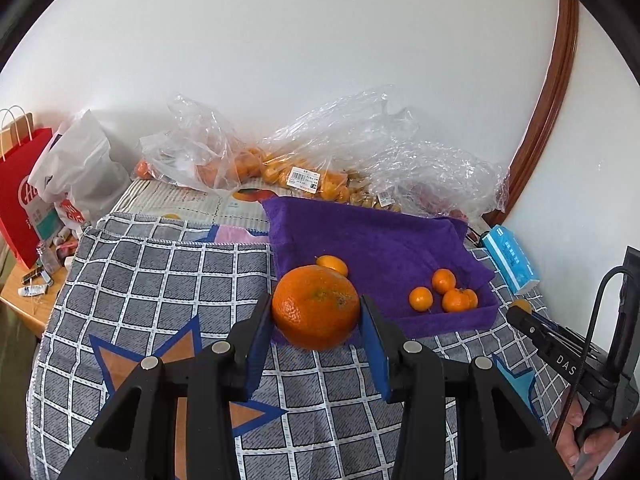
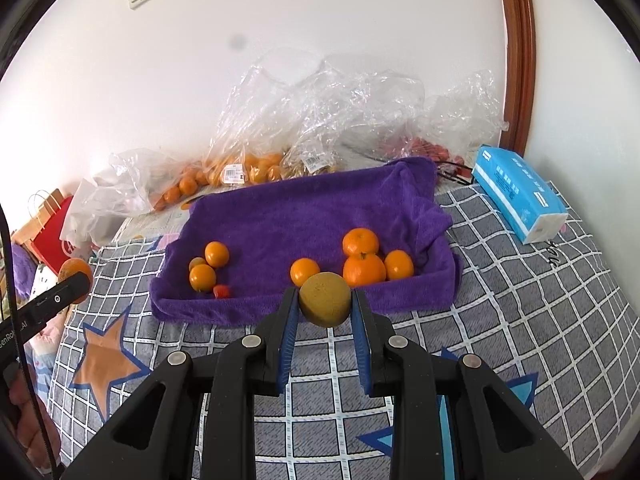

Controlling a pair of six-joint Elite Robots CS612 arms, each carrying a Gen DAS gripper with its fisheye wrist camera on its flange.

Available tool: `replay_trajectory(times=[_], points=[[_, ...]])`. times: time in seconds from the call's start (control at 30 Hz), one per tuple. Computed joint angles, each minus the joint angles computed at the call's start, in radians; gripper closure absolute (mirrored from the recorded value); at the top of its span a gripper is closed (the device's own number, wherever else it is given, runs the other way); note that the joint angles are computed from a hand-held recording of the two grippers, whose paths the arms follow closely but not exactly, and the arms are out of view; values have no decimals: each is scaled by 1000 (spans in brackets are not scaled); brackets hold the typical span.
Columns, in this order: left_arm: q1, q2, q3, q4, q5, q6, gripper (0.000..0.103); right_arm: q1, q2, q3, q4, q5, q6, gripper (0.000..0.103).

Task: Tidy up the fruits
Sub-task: 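Carry the large mandarin with left gripper while right gripper carries the yellow-green fruit over the towel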

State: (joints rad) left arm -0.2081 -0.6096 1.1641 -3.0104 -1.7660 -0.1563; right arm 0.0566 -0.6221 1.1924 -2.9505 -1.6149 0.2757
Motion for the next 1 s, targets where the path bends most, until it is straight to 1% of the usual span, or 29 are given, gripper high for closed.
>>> replay_trajectory(times=[0.37,0.67,1.0], points=[[-1,29,-68,59,-20,2,63,-2,21,-43,5,-4,-20,77],[-4,44,-105,74,-20,22,63,-6,43,-86,15,-8,-31,77],[-5,74,-164,103,-29,31,63,-8,65,-127,35,-14,-38,77]])
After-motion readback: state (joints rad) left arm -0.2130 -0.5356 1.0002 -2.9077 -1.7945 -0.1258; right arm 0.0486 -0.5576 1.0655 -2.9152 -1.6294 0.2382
